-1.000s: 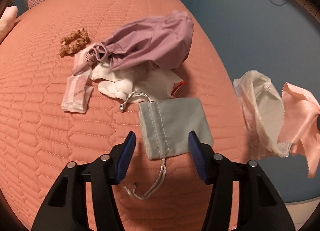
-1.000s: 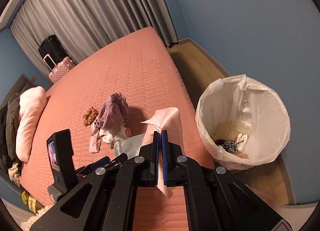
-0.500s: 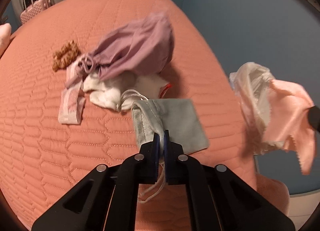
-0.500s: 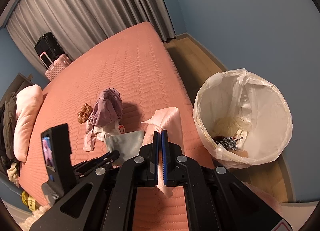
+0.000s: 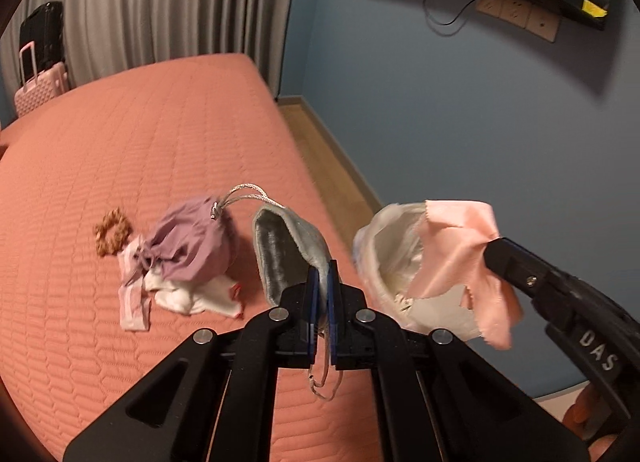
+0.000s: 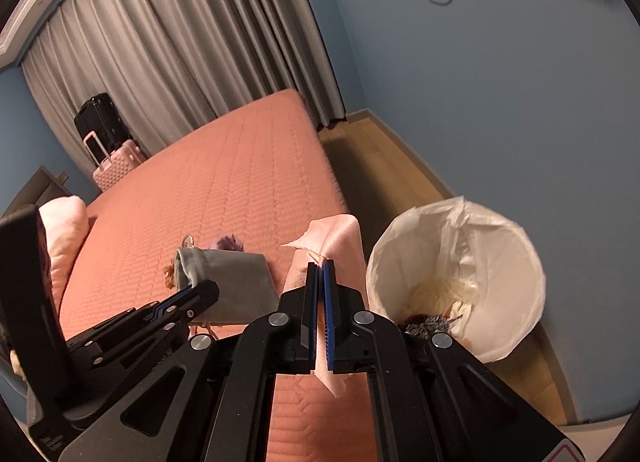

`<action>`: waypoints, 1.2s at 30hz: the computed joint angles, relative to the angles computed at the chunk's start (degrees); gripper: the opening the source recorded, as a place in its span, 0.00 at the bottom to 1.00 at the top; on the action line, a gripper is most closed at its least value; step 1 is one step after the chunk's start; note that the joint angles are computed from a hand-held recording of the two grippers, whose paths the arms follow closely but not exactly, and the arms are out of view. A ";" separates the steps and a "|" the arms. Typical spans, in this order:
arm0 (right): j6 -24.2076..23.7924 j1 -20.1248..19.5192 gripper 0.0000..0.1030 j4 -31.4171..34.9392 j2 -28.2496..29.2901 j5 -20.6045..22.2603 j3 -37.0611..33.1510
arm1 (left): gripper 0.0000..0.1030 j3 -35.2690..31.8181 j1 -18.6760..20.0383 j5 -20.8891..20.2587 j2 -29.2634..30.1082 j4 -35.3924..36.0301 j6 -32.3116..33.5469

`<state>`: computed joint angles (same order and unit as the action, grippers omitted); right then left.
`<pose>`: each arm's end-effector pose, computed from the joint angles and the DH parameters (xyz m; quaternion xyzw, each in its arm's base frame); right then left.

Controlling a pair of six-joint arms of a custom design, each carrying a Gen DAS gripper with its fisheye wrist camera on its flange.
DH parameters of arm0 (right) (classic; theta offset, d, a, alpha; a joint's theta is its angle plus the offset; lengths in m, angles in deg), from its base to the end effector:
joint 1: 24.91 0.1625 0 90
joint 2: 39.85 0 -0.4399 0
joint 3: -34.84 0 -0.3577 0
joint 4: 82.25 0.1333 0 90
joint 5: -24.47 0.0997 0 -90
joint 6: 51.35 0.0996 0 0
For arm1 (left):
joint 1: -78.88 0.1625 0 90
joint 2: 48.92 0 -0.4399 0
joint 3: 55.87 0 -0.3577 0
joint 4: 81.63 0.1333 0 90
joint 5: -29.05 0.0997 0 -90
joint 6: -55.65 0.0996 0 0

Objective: Collect trash
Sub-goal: 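Carry the pouch and pink cloth over the wastebasket and open both tools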

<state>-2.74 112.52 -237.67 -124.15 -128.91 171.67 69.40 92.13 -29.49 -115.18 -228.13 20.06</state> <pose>0.3013 -0.2167 0.2951 -0.0677 -0.8449 0.4519 0.2782 -0.4025 -0.2851 0.1693 0.3438 0.8988 -0.2134 0.1684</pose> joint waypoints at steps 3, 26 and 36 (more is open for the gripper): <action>1.40 0.69 0.02 3.90 -2.85 -2.38 -0.42 | 0.03 -1.85 -0.46 -1.63 1.88 -1.76 1.31; 10.11 -2.39 0.02 22.94 -18.08 -9.22 0.78 | 0.47 -9.88 0.14 -8.56 13.51 -11.42 7.06; 11.34 -1.59 0.28 22.36 -15.42 -10.64 0.36 | 0.55 -8.40 -0.68 -3.50 11.54 -10.19 6.06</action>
